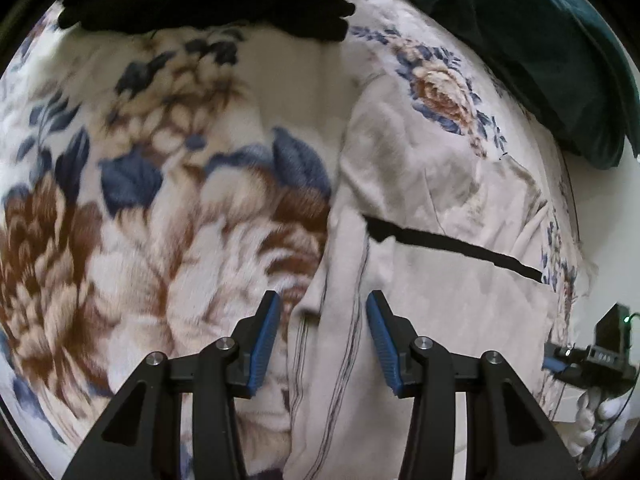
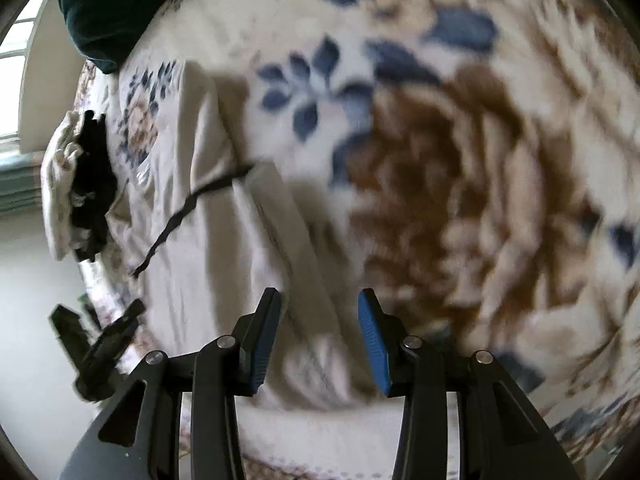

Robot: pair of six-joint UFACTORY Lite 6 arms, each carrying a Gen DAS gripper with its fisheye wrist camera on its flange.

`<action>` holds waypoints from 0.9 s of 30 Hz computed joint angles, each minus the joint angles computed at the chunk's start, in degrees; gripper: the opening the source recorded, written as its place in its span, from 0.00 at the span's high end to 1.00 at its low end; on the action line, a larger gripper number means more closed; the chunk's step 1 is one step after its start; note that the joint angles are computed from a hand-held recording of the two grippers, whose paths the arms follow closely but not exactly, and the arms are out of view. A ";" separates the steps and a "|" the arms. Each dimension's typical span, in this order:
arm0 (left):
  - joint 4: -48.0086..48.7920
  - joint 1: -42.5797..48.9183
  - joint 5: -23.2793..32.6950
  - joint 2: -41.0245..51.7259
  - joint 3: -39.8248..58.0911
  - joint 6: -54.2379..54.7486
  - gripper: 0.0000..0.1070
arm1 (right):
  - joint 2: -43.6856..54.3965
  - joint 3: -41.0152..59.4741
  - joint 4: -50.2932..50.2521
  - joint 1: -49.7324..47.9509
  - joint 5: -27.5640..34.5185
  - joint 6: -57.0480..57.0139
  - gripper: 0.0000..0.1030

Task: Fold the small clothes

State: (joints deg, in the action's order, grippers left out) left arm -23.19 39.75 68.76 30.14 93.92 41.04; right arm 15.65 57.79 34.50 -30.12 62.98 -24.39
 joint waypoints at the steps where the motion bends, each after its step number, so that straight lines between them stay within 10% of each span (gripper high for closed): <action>1: -0.02 0.21 -0.05 -0.32 -0.43 0.00 0.60 | -0.50 -2.09 1.17 -0.70 0.59 -1.67 0.58; 6: 0.73 -0.62 -1.15 -1.69 -3.38 0.24 0.60 | -4.57 -8.92 2.80 -0.90 -1.92 -3.25 0.92; 12: 0.63 -0.93 -1.22 -2.05 -4.13 0.17 0.60 | -11.71 -10.03 1.48 -3.57 -3.93 -0.56 0.97; 19: -2.07 -1.47 -1.85 -0.28 -3.81 0.39 0.61 | -5.88 -5.33 -0.55 -2.56 -3.13 0.41 0.85; 22: -2.99 -1.25 -4.79 -2.70 -6.42 3.07 0.83 | -3.05 -2.99 3.79 -3.46 -3.90 -2.50 0.58; 27: -3.90 1.27 -6.55 -4.49 -8.11 3.60 0.94 | 4.57 0.51 9.97 -1.61 -5.33 -4.29 0.58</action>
State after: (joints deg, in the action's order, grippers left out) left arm -27.09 41.02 62.21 25.65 85.81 44.64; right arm 20.22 58.30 44.47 -31.73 57.65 -28.68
